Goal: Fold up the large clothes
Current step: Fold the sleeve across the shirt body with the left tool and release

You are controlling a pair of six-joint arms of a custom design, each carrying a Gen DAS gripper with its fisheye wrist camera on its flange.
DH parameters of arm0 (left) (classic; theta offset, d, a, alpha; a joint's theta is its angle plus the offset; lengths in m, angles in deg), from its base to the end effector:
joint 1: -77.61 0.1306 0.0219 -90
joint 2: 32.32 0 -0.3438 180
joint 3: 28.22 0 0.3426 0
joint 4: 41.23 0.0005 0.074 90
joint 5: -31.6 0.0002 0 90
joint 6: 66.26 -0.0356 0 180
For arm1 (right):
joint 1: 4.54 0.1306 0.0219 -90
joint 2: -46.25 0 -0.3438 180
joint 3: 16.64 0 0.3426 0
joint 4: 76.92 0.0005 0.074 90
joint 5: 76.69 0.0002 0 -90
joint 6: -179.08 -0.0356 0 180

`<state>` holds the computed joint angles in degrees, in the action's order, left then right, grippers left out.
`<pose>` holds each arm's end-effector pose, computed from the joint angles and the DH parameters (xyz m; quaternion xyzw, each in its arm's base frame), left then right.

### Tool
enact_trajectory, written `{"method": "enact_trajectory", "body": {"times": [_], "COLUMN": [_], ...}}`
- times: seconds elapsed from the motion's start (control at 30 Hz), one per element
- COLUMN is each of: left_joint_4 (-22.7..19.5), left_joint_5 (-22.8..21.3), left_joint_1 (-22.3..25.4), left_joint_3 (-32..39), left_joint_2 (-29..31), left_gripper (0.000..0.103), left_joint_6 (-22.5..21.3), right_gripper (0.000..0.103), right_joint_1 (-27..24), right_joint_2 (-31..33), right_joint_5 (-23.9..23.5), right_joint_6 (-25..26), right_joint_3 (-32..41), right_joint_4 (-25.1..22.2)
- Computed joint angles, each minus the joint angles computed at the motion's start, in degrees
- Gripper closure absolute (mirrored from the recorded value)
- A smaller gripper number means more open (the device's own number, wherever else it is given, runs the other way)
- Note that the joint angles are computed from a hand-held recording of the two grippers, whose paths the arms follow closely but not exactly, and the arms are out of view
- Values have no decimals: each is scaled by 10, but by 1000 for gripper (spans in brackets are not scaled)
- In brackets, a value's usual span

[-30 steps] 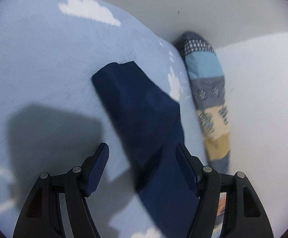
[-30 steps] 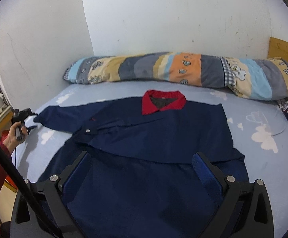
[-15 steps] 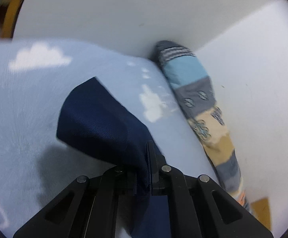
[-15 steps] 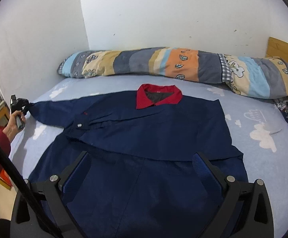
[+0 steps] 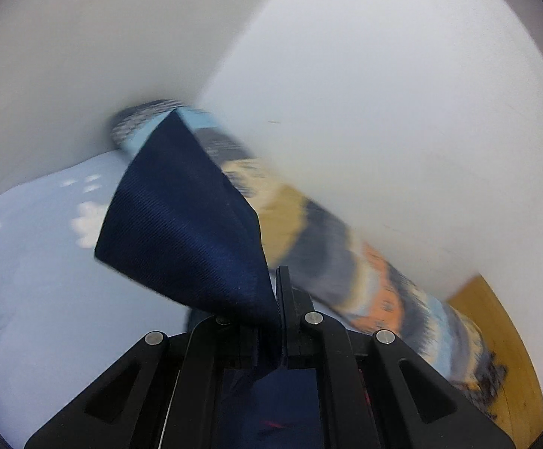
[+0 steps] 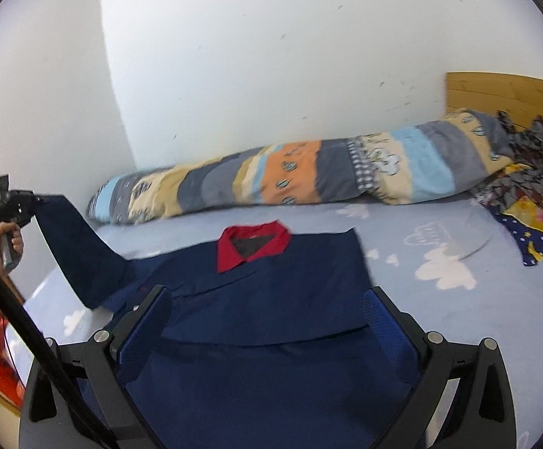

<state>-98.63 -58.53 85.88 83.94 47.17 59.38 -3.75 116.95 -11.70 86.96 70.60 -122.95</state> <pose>0.3435 0.0495 0.6075 -0.3154 0.7808 -0.1267 0.5242 0.3289 0.0191 0.5001 -0.0993 0.8445 0.1995 0.4870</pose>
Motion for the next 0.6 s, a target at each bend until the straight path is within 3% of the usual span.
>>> {"method": "enact_trajectory", "body": {"times": [0.17,0.3,0.47,0.57,0.6], "left_joint_4": [-72,-103,-91,-55,-61], "left_joint_5": [-105,-141,-143,-138,-145], "left_joint_1": [-192,-306,-406,-454,-466], "left_joint_3": [218,343,407,375,383], "left_joint_2": [135,243,372,422,446], "left_gripper": [96,93,90,88,86], "left_joint_6": [-17,-24,-23,-10,-9], "right_gripper": [0,0,0,0,0], "right_joint_1": [-68,-116,-154,-160,-160], "right_joint_2": [-9,-15,-16,-14,-13], "right_joint_5": [-39,-69,-90,-95,-100], "right_joint_6": [-26,-49,-65,-74,-75], "right_joint_3": [4,6,10,14,15], "right_joint_4": [12,26,42,45,43]}}
